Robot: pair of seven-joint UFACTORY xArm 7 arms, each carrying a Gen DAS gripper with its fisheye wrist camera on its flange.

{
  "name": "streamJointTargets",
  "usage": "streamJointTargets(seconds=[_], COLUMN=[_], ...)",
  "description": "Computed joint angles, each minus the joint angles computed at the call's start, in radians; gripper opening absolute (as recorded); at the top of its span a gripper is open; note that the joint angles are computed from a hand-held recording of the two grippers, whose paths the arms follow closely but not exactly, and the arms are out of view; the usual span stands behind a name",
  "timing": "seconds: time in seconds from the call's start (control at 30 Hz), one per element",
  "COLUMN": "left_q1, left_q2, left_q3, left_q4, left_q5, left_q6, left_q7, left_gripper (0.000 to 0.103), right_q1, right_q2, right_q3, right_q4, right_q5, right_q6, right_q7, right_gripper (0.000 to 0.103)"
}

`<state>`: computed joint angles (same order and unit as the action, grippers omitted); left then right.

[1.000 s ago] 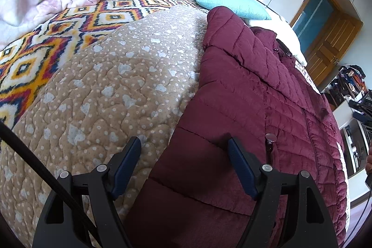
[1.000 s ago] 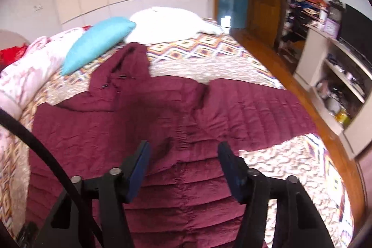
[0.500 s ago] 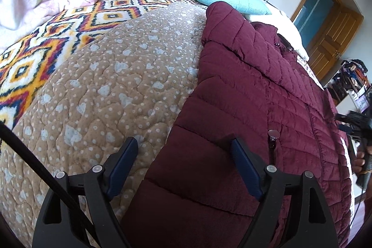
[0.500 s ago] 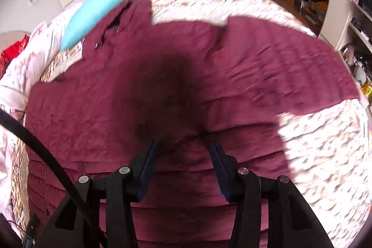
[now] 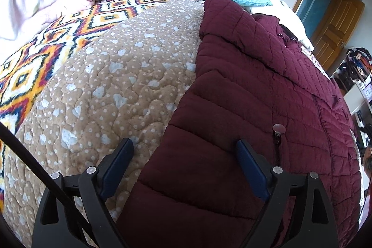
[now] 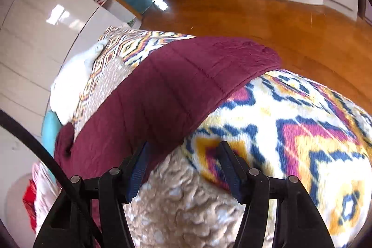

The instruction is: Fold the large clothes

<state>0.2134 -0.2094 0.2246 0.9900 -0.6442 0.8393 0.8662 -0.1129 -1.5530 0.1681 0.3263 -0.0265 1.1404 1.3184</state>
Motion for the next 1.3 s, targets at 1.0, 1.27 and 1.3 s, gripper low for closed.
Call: streamJointTargets(seconds=[1.0,1.27,1.3], left_q1=[-0.004,0.005,0.006], left_q2=[-0.005,-0.006,-0.005], left_q3=[0.006,0.012,0.011], left_q4=[-0.004,-0.002,-0.002], left_q5=[-0.008,-0.034,-0.034], left_q6=[0.006,0.028,0.027], left_q7=[0.008,0.023,0.024], left_gripper=[0.092,0.092,0.092], right_q1=[0.112,0.249,0.264], right_q2=[1.550,1.682,1.671], right_q3=[0.753,0.689,0.672], right_q4=[1.261,1.256,1.274], right_q5=[-0.496,-0.500,-0.521], right_q6=[-0.076,-0.052,-0.021], right_q7=[-0.175,-0.092,-0.082], right_gripper=[0.012,0.054,0.063])
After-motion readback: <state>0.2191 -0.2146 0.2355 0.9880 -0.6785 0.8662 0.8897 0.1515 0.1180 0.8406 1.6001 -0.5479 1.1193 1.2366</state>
